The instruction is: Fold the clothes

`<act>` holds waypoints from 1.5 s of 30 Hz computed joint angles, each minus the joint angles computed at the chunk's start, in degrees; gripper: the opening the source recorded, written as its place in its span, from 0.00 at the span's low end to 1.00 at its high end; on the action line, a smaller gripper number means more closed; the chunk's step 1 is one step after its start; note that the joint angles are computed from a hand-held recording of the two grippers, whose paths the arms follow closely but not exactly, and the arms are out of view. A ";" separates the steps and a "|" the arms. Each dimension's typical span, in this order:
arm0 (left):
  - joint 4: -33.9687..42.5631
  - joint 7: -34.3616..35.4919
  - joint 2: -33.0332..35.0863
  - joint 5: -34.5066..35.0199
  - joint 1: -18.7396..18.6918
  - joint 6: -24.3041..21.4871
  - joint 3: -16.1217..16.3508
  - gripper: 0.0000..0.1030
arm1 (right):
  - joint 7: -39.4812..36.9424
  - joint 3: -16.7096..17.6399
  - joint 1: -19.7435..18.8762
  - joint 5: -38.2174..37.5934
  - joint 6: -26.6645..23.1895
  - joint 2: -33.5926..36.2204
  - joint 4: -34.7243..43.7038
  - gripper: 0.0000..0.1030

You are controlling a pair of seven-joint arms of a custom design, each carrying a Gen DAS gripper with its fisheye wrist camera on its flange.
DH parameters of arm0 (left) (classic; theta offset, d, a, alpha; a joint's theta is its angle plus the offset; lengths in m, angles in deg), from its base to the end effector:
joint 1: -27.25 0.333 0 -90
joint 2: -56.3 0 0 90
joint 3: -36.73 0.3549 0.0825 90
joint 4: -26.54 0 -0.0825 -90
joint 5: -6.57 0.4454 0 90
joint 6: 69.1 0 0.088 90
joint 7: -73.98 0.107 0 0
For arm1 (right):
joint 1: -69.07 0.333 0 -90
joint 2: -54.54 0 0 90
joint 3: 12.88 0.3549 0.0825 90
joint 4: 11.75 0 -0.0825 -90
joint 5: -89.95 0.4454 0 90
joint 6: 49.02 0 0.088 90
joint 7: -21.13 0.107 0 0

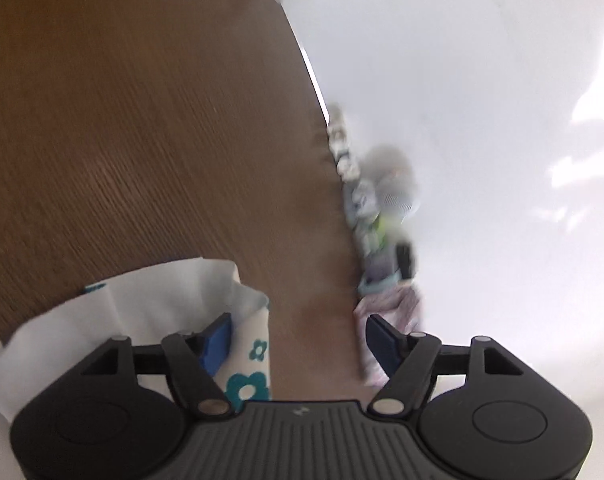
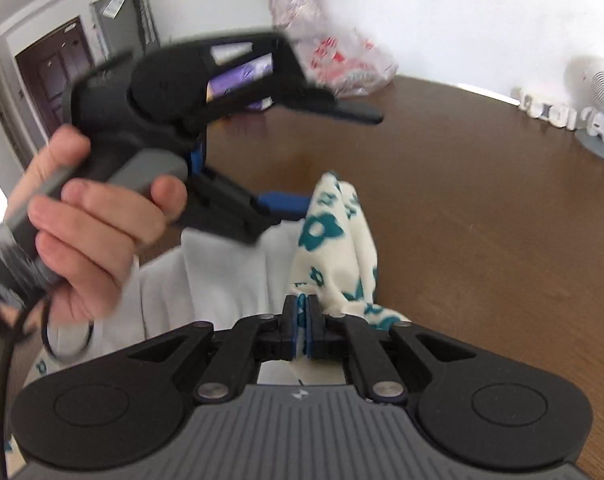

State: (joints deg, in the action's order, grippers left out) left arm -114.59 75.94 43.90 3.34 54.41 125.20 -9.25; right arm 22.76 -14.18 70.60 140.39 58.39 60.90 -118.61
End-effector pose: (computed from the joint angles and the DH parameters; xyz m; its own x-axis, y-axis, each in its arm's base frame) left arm 0.5155 -0.1869 0.4827 0.4121 -0.2571 0.8741 -0.2873 -0.9471 -0.1431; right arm 0.6505 0.0615 0.4866 0.9440 -0.2453 -0.2205 -0.3283 -0.6332 -0.7009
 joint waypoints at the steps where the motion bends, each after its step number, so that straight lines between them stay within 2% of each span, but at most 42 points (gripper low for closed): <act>1: 0.61 0.14 -0.66 0.93 0.80 -2.96 -0.76 0.63 | -0.19 -0.13 -0.17 0.07 -0.51 -0.07 -0.02 0.04; 3: 1.90 -0.80 -3.62 4.20 6.82 -9.14 -6.31 0.24 | -0.08 -0.41 -0.54 0.91 -0.67 -0.58 -0.51 0.05; 4: 2.55 1.50 -4.13 3.35 8.05 -11.37 -7.85 0.00 | -0.01 -0.56 -0.72 1.33 -0.75 -0.84 -0.75 0.09; 7: 1.89 -1.65 -10.10 7.43 12.49 -15.04 -12.48 0.02 | 0.05 -1.02 -1.30 2.80 -1.10 -1.62 -1.47 0.13; 9: 0.90 -5.83 -16.41 8.29 14.24 -19.05 -14.65 0.02 | -1.25 -1.68 -2.20 5.10 -1.93 -2.60 -2.17 0.16; 11: 0.22 -9.80 -20.41 8.94 15.36 -21.55 -16.18 0.02 | -2.87 -2.04 -2.36 5.30 2.77 -4.43 -4.13 0.16; 16: 1.45 -16.49 -26.57 11.68 15.18 -34.38 -18.39 0.02 | -6.06 -2.30 -1.69 1.31 14.13 -6.82 -8.36 0.16; 17: 2.01 -17.68 -26.97 12.21 15.33 -36.95 -18.79 0.02 | -6.30 -2.38 -1.62 0.48 15.68 -6.95 -8.87 0.16; 19: 2.23 -20.99 -27.65 12.68 15.65 -39.19 -19.12 0.03 | -5.92 -2.71 -1.74 0.00 16.10 -6.68 -9.15 0.16; 20: 2.01 -21.61 -26.92 13.28 15.01 -39.05 -18.20 0.03 | -6.15 -2.83 -1.82 0.13 16.57 -6.81 -9.55 0.16; 21: 0.99 -20.90 -26.92 12.97 12.38 -39.47 -15.83 0.04 | -6.70 -3.05 -2.00 0.40 16.75 -7.02 -9.81 0.16; 24: 1.10 -21.06 -27.56 13.68 7.83 -43.50 -11.66 0.15 | -6.48 -5.21 -4.18 2.96 13.59 -7.61 -8.37 0.16; 25: 1.00 -20.88 -28.69 14.47 6.28 -44.67 -10.46 0.23 | -6.25 -6.12 -5.28 4.77 13.12 -7.73 -7.65 0.21; 26: 2.21 -19.36 -28.71 16.64 5.98 -45.39 -10.24 0.29 | -5.46 -6.72 -6.21 6.30 15.49 -8.01 -7.43 0.27; 27: 3.49 -17.73 -28.61 18.85 5.71 -46.02 -10.04 0.32 | -4.44 -7.14 -6.99 7.31 17.97 -8.00 -7.06 0.37; 28: 4.82 -16.62 -28.00 21.90 5.03 -46.74 -9.51 0.36 | -2.73 -7.11 -7.38 6.59 20.68 -7.52 -6.70 0.42; 29: 7.29 -12.56 -25.38 23.58 5.69 -46.52 -10.09 0.41 | -0.93 -7.09 -7.75 5.77 23.39 -6.96 -6.29 0.42; 30: 10.03 -9.22 -21.37 25.55 5.82 -46.57 -10.58 0.41 | 0.91 -7.07 -8.08 4.84 25.23 -6.25 -5.75 0.42; 33: 15.04 -4.41 -10.53 30.41 6.27 -42.01 -12.81 0.41 | 4.27 -6.36 -8.43 2.45 24.73 -3.89 -4.86 0.40; 34: 16.24 -3.47 -7.30 31.96 6.29 -40.89 -13.59 0.41 | 3.78 -5.87 -8.17 1.57 27.55 -3.63 -5.72 0.28; 36: 18.73 -2.47 -2.25 34.19 5.87 -44.67 -15.35 0.41 | 2.88 -5.69 -8.49 2.49 30.05 -3.30 -6.41 0.00; 38: 20.44 -3.09 2.12 36.55 5.46 -48.28 -16.78 0.41 | 1.97 -5.95 -9.35 5.03 30.55 -3.10 -6.42 0.00; 41: 19.75 -7.48 2.85 40.58 4.55 -49.30 -17.05 0.42 | -0.25 -6.71 -11.08 9.02 29.44 -3.45 -5.97 0.00; 42: 20.88 -7.01 4.07 40.80 3.83 -52.20 -17.11 0.42 | -0.56 -6.92 -11.57 10.27 28.78 -3.38 -5.50 0.00; 45: 22.76 -7.39 4.98 40.74 1.48 -55.79 -15.89 0.42 | 0.98 -7.43 -12.73 9.11 23.30 -3.27 -4.03 0.02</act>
